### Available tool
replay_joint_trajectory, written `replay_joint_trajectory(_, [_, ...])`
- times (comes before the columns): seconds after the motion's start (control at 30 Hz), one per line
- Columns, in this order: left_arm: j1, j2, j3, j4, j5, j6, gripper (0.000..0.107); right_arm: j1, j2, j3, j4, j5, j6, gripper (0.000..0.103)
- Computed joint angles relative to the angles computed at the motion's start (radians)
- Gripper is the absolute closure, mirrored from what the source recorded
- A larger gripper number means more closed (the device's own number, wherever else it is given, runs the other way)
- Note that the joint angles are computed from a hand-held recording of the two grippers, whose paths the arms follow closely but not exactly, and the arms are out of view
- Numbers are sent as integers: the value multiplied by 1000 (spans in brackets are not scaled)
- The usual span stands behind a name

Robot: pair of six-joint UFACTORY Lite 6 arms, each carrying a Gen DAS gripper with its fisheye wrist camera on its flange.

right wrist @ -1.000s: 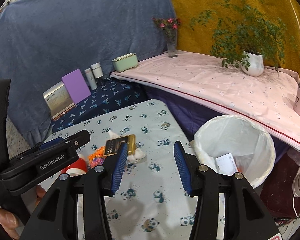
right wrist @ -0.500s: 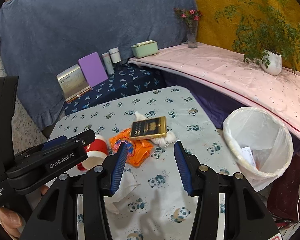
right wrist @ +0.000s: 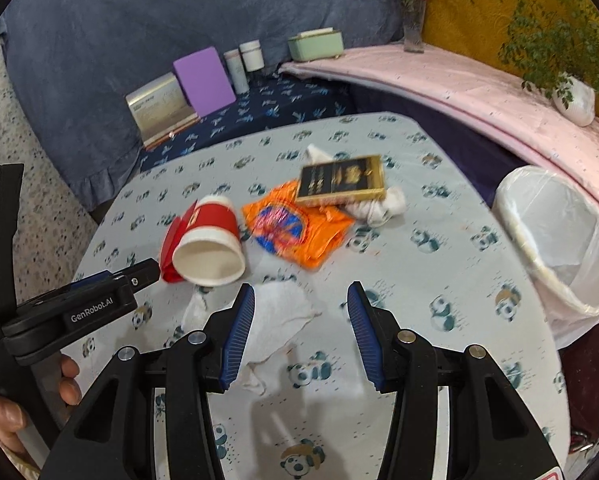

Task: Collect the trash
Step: 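Move both tools back to the pile, toward the paper cup and tissue, then grasp the red-and-white paper cup rim with the left tool while the right tool grasps the tissue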

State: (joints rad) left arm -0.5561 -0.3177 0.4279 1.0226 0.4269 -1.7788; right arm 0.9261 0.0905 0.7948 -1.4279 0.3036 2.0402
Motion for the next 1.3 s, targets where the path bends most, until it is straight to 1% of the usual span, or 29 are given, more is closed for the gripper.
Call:
replay_joint_trajectory(0.2, [62, -35, -88, -3, -56, 26, 39, 65, 157, 77, -95, -36, 117, 56])
replay_joint_trajectory(0.27, [69, -37, -104, 15, -65, 17, 35, 77, 210, 113, -116, -50, 142, 56])
replay_joint_trajectory(0.37, [71, -42, -118, 32, -77, -1, 34, 77, 265, 148, -128, -79, 147, 56])
replay_joint_trajectory(0.47, [69, -25, -110, 51, -85, -17, 33, 75, 314, 176, -125, -96, 136, 63])
replay_joint_trajectory(0.5, [70, -12, -101, 60, -90, -23, 33, 72, 326, 184, -113, -100, 120, 69])
replay_joint_trajectory(0.53, [71, -2, -94, 69, -97, -30, 33, 68, 335, 189, -99, -103, 100, 77])
replay_joint_trajectory(0.63, [73, 43, -62, 132, -123, -83, 33, 50, 331, 177, -95, -112, 88, 90])
replay_joint_trajectory(0.73, [77, 102, -23, 218, -148, -163, 33, 33, 294, 144, -128, -107, 112, 97])
replay_joint_trajectory(0.87, [81, 160, 30, 294, -171, -233, 34, 4, 206, 84, -170, -79, 150, 99])
replay_joint_trajectory(0.93, [71, 194, 63, 329, -165, -263, 34, -23, 158, 58, -177, -73, 156, 99])
replay_joint_trajectory(0.97, [63, 217, 85, 342, -156, -275, 36, -36, 138, 48, -177, -72, 154, 99])
replay_joint_trajectory(1.03, [62, 253, 114, 372, -159, -294, 44, -66, 111, 37, -162, -75, 132, 99])
replay_joint_trajectory(1.1, [68, 298, 151, 390, -163, -302, 49, -91, 87, 23, -164, -78, 131, 99])
replay_joint_trajectory(1.2, [78, 359, 196, 406, -175, -301, 63, -114, 82, 25, -148, -84, 108, 99])
replay_joint_trajectory(1.27, [81, 379, 213, 396, -184, -281, 87, -126, 71, 16, -155, -91, 111, 99])
replay_joint_trajectory(1.3, [85, 387, 221, 373, -198, -250, 92, -131, 64, 11, -164, -93, 120, 99])
